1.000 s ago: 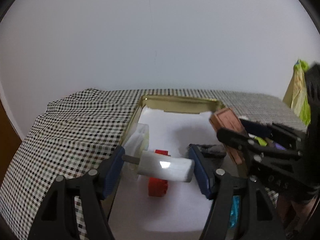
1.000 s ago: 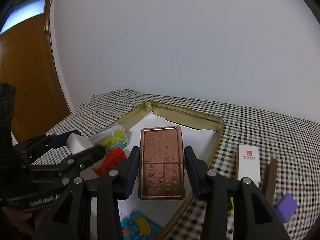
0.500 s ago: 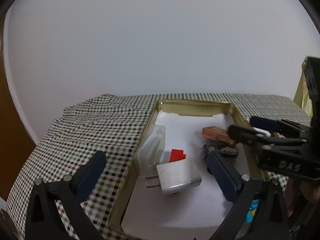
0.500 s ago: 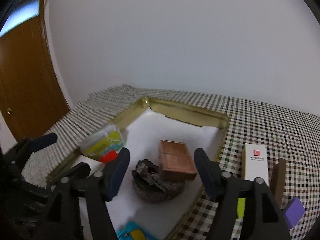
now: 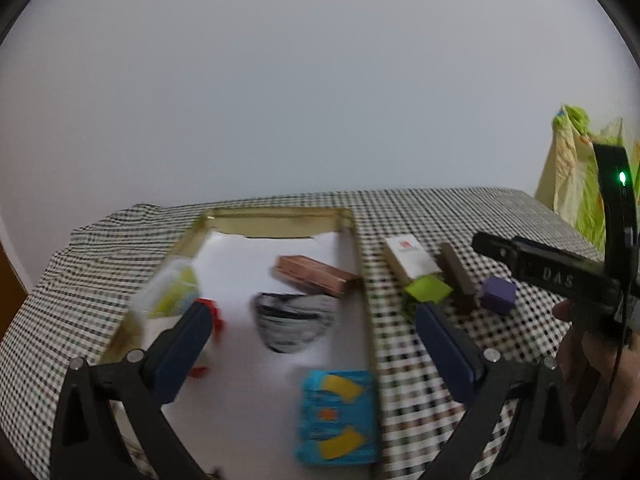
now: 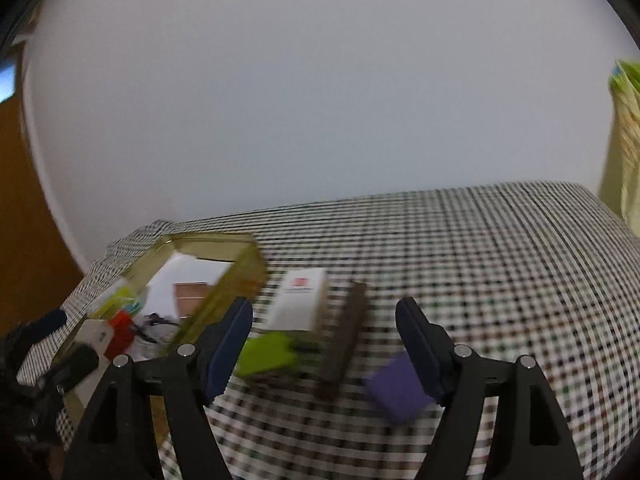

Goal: Organize rigid objects
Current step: 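Move the right tool to the purple cube and grasp it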

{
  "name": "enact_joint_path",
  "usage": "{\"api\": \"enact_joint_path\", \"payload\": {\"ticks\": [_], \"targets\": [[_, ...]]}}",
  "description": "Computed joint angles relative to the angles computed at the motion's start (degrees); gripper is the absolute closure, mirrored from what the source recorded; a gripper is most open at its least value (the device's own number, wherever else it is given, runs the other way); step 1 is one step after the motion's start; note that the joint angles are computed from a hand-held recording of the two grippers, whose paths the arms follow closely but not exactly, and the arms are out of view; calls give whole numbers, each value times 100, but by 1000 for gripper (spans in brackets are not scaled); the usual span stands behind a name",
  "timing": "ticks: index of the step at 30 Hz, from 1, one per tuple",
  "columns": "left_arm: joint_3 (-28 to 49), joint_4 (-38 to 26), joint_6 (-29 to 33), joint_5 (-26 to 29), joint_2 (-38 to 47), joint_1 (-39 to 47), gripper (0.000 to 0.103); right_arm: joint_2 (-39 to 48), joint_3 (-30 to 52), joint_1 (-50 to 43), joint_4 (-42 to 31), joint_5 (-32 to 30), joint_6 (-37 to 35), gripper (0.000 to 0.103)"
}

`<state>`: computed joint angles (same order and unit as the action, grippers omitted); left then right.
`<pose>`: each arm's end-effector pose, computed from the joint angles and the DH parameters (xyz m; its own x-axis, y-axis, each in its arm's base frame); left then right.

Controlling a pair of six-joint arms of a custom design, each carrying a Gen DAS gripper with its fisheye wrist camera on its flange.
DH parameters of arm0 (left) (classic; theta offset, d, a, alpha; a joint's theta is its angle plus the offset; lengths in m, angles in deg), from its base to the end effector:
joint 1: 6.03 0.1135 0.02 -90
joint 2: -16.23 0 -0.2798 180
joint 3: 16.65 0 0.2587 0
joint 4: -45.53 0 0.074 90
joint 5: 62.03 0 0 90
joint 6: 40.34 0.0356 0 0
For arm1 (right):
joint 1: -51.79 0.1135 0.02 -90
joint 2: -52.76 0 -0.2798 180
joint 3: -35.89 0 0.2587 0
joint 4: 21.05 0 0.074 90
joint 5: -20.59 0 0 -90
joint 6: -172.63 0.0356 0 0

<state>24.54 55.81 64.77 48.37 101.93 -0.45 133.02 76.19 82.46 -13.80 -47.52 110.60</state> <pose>0.2722 0.0141 0.1508 -0.4895 0.1977 -0.8493 0.3349 0.9419 0.0262 0.2313 0.1217 0.1653 -0.5059 0.2059 -0.8376 0.0383 0.9755 0.2167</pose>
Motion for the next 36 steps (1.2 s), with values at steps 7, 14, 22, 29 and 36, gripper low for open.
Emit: {"api": "enact_joint_path", "payload": {"ticks": [7,14,22,29,36], "targets": [[-166,732,-61,-937,344,-653,0,-157,-236,-215,73,-203,172,27],[98,862,-234,-1166,657,-368,0,46,-217,-340,101,-243,200,27],[448,894,-316,-1192,1065,-27,0,52,-106,-587,-612,-339,290,27],[-299,965,-308,-873,200,-319,0,296,205,-717,-1258,-666,225,27],[-444,774,-26,-1171,12,-1348,0,622,532,-634,-1836,-615,-2,27]]}}
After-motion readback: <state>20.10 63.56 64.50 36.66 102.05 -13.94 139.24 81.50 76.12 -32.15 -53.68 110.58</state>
